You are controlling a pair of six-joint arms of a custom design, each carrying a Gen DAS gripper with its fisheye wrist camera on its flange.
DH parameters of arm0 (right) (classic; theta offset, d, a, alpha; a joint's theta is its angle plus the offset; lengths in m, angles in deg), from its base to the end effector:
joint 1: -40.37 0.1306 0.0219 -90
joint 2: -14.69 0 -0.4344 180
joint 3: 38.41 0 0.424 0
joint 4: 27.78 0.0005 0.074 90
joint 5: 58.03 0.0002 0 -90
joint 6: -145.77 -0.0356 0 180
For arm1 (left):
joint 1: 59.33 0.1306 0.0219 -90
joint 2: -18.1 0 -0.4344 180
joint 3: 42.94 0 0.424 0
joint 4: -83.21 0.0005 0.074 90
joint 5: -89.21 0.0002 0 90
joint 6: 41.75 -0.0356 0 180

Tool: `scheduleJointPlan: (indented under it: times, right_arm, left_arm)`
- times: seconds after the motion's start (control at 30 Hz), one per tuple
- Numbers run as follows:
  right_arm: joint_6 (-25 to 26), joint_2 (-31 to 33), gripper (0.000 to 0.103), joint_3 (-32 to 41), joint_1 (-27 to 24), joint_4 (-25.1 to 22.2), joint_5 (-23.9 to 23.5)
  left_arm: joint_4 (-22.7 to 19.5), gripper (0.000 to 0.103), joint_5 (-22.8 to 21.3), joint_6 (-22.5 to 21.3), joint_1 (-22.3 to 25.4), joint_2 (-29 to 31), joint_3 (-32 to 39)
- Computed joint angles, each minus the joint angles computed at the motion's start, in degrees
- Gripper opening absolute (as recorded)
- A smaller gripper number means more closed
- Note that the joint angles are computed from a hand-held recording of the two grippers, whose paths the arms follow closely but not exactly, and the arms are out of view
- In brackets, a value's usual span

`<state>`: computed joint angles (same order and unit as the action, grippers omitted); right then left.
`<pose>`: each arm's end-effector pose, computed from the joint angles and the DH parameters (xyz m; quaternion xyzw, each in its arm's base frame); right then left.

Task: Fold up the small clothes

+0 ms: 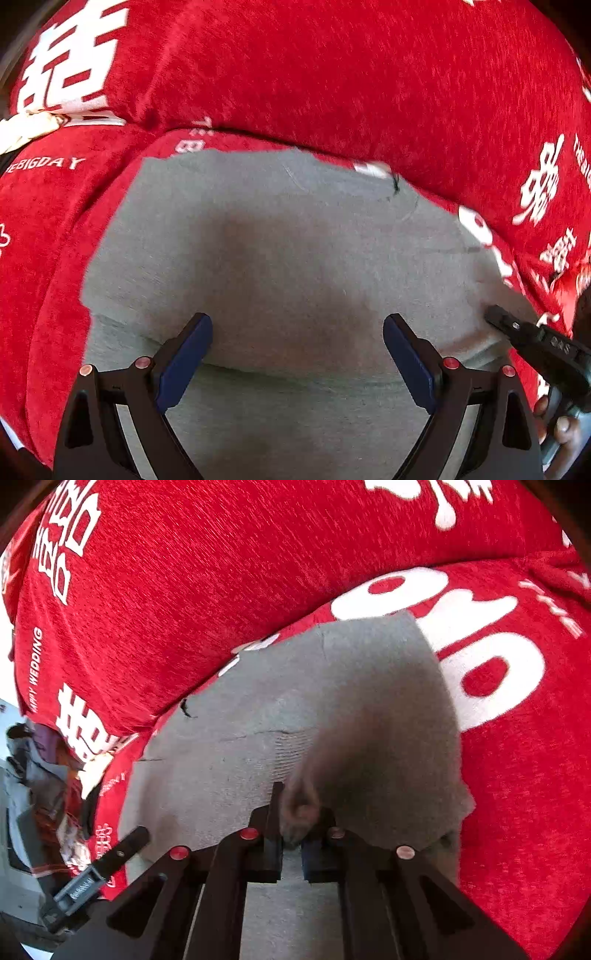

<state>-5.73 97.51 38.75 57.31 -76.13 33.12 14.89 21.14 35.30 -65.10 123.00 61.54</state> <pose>0.4344 0.1311 0.4310 0.3634 0.8789 0.1879 0.2454 0.5918 -0.0737 0.4475 0.1915 0.9463 -0.1752 0.1924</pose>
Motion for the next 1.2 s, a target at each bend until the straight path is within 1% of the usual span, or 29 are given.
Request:
scheduleJointPlan:
  times: [0.07, 0.1, 0.13, 0.17, 0.2, 0.23, 0.27, 0.3, 0.33, 0.37, 0.4, 0.47, 0.5, 0.53, 0.57, 0.6, 0.67, 0.73, 0.77, 0.8, 0.83, 0.87, 0.9, 0.93, 0.97, 1.03, 1.1, 1.13, 1.2]
  right_arm:
    - [2.65, -1.29, 0.007, 0.32, 1.29, 0.18, 4.44]
    - [3.67, -1.68, 0.007, 0.92, 2.17, -0.93, 7.82]
    - [3.5, -1.96, 0.007, 0.97, 2.3, -1.31, 8.84]
    - [2.97, -2.27, 0.007, 0.38, 1.99, -0.86, 8.56]
    - [2.73, -2.14, 0.007, 0.09, 1.51, -0.65, 7.24]
    - [2.29, -1.43, 0.008, -0.37, 0.78, -1.21, 4.67]
    - [2.07, -1.0, 0.009, -0.68, 0.41, -1.9, 3.2]
    - [1.91, -0.67, 0.012, -0.99, 0.2, -2.4, 1.96]
    - [1.67, -0.4, 0.011, -1.23, 0.0, -3.1, 1.11]
    - [1.31, -1.16, 0.016, -2.09, -0.11, -2.0, 1.16]
    - [0.7, -1.77, 0.02, -2.17, -0.05, -2.77, 2.62]
    - [-0.39, -2.51, 0.043, -1.53, 0.46, -6.27, 7.61]
    - [-0.81, -3.19, 0.046, -1.42, 0.66, -7.31, 9.92]
    - [-1.09, -3.37, 0.054, -0.67, 0.95, -9.1, 12.14]
    - [-0.83, -2.84, 0.058, 0.75, 1.56, -11.51, 14.68]
    - [0.77, -2.25, 0.058, 2.11, 2.29, -12.8, 16.62]
    - [4.5, -0.85, 0.058, 4.48, 3.44, -13.75, 18.42]
    - [8.24, 1.56, 0.058, 7.31, 4.91, -14.18, 20.08]
    - [10.52, 3.21, 0.058, 8.68, 5.38, -13.73, 19.18]
    - [12.29, 4.78, 0.058, 9.73, 5.41, -13.48, 17.0]
    - [13.39, 5.78, 0.058, 10.2, 5.22, -13.19, 14.91]
    - [14.47, 7.41, 0.058, 10.68, 4.76, -12.81, 11.78]
    - [14.82, 8.45, 0.058, 10.83, 4.42, -13.1, 10.4]
    - [14.88, 9.55, 0.058, 10.88, 3.89, -14.14, 9.45]
    - [14.58, 10.3, 0.058, 10.63, 3.28, -15.39, 9.03]
    - [14.94, 9.02, 0.058, 8.38, 2.15, -12.77, 11.29]
    - [14.41, 8.59, 0.056, 8.31, 1.09, -13.7, 10.78]
    - [13.81, 8.6, 0.058, 9.14, 0.99, -15.15, 11.38]
    - [12.81, 9.65, 0.061, 12.01, 2.29, -19.89, 16.4]
  left_arm:
    - [0.93, 0.094, 0.44, 1.36, 0.8, 0.18, 0.39]
    - [0.82, 0.094, 0.03, 1.77, 1.01, 0.66, 0.72]
    - [0.09, 0.094, -0.45, 1.79, 0.99, 1.25, 1.16]
    - [-1.13, 0.094, -1.07, 1.5, 0.89, 2.03, 1.64]
    - [-1.0, 0.094, -2.06, 1.07, 0.58, 2.15, 1.37]
    - [0.17, 0.094, -2.85, 0.36, 0.33, 1.77, 0.67]
    - [0.6, 0.094, -4.22, -0.77, -0.14, 1.52, 0.32]
    - [0.31, 0.094, -4.8, -1.16, -0.35, 1.54, 0.4]
    - [0.08, 0.094, -4.89, -1.3, -0.38, 1.52, 0.53]
    - [-0.38, 0.094, -4.23, -1.31, -0.14, 1.52, 0.94]
    - [-0.8, 0.094, -2.84, -1.13, 0.31, 1.56, 1.58]
    - [-0.4, 0.094, -1.3, -0.41, 1.16, 1.87, 2.85]
    - [-0.08, 0.094, -1.0, -0.01, 1.63, 2.38, 3.78]
    - [-0.22, 0.094, -0.94, 0.7, 2.03, 3.41, 5.3]
    - [-0.52, 0.094, -0.97, 1.43, 2.2, 4.26, 6.49]
    - [-1.23, 0.094, -1.0, 2.94, 2.47, 5.61, 8.32]
    - [-3.36, 0.094, -0.23, 5.26, 2.51, 8.23, 11.65]
    - [-6.24, 0.094, -1.16, 5.11, 1.85, 10.78, 14.28]
    - [-7.03, 0.094, -2.14, 4.38, 1.45, 11.5, 14.71]
    - [-7.33, 0.094, -3.43, 3.52, 1.01, 12.03, 14.75]
    - [-7.0, 0.094, -5.58, 2.11, 0.43, 12.36, 14.37]
    - [-5.88, 0.094, -6.29, 1.13, 0.24, 12.19, 13.79]
    - [-3.43, 0.094, -7.68, -0.32, -0.08, 11.33, 12.41]
    - [-2.57, 0.094, -9.57, -1.52, -0.39, 11.08, 11.97]
    - [-2.92, 0.094, -10.67, -2.37, -0.43, 11.41, 12.44]
    - [-3.74, 0.094, -11.6, -2.21, 0.01, 12.4, 13.98]
    - [-4.74, 0.094, -11.05, -0.11, 0.71, 13.13, 15.83]
    - [-4.74, 0.094, -9.17, 1.53, 1.22, 13.05, 16.34]
    - [-4.78, 0.094, -6.72, 2.28, 1.23, 12.64, 16.4]
